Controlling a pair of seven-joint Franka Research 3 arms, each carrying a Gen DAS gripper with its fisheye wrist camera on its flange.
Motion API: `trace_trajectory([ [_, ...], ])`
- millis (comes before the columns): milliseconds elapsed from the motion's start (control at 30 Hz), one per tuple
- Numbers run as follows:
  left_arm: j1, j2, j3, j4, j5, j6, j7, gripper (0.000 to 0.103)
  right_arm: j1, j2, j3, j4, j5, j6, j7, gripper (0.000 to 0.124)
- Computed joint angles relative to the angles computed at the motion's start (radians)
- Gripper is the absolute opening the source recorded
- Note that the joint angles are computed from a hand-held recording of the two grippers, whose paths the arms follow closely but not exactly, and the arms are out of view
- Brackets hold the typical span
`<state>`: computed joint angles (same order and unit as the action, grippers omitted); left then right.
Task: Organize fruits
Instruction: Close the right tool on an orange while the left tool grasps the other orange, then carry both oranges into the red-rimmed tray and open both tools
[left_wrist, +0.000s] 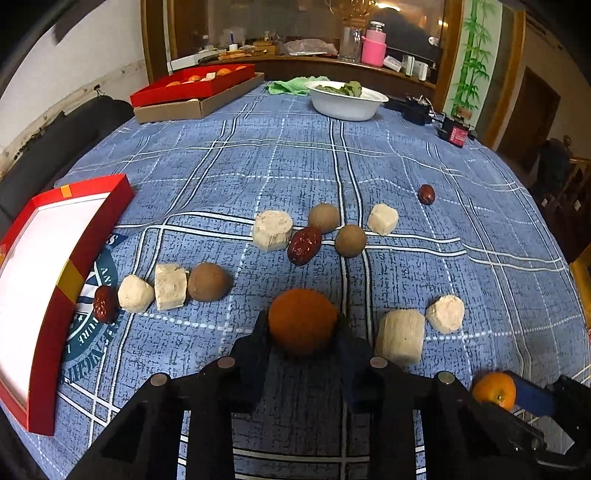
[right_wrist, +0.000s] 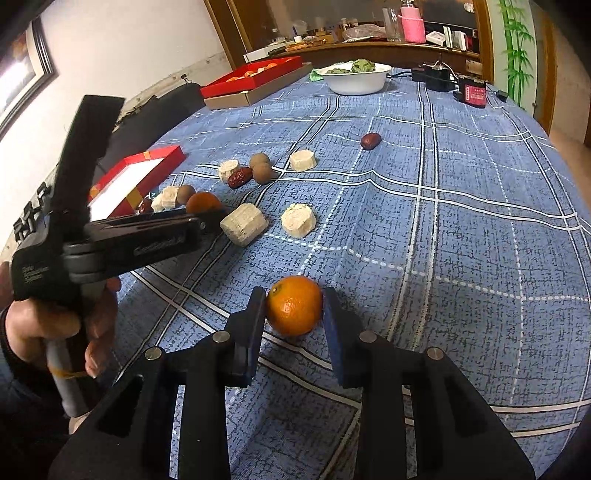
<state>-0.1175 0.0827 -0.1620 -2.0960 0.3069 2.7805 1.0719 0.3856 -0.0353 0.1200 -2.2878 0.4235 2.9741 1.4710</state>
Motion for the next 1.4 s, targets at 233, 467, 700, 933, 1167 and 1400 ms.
trace_trajectory([
  [233,0.019,-0.056,0.001,-0.071,-0.102,0.041,0.036,0.031,-0.005,0.0,0.002,-0.004,-0.048,0.006,0.032,0.03],
  [467,0.033,-0.155,0.017,-0.181,-0.071,0.085,-0.02,0.03,-0.018,-0.016,0.014,-0.015,-0.222,-0.005,0.166,0.029],
  [700,0.052,-0.241,0.049,-0.273,-0.119,0.13,-0.014,0.03,0.002,-0.024,0.031,-0.001,-0.275,-0.024,0.184,0.029],
  [933,0.106,-0.311,0.084,-0.338,-0.131,0.161,-0.045,0.03,0.038,0.016,0.044,0.078,-0.293,-0.042,0.157,0.03],
  [1167,0.224,-0.322,0.1,-0.333,-0.057,0.162,-0.126,0.03,0.078,0.135,0.06,0.253,-0.208,-0.051,0.032,0.03],
  [1400,0.308,-0.298,0.11,-0.3,0.029,0.14,-0.201,0.03,0.132,0.345,0.073,0.559,-0.188,-0.098,-0.068,0.03],
])
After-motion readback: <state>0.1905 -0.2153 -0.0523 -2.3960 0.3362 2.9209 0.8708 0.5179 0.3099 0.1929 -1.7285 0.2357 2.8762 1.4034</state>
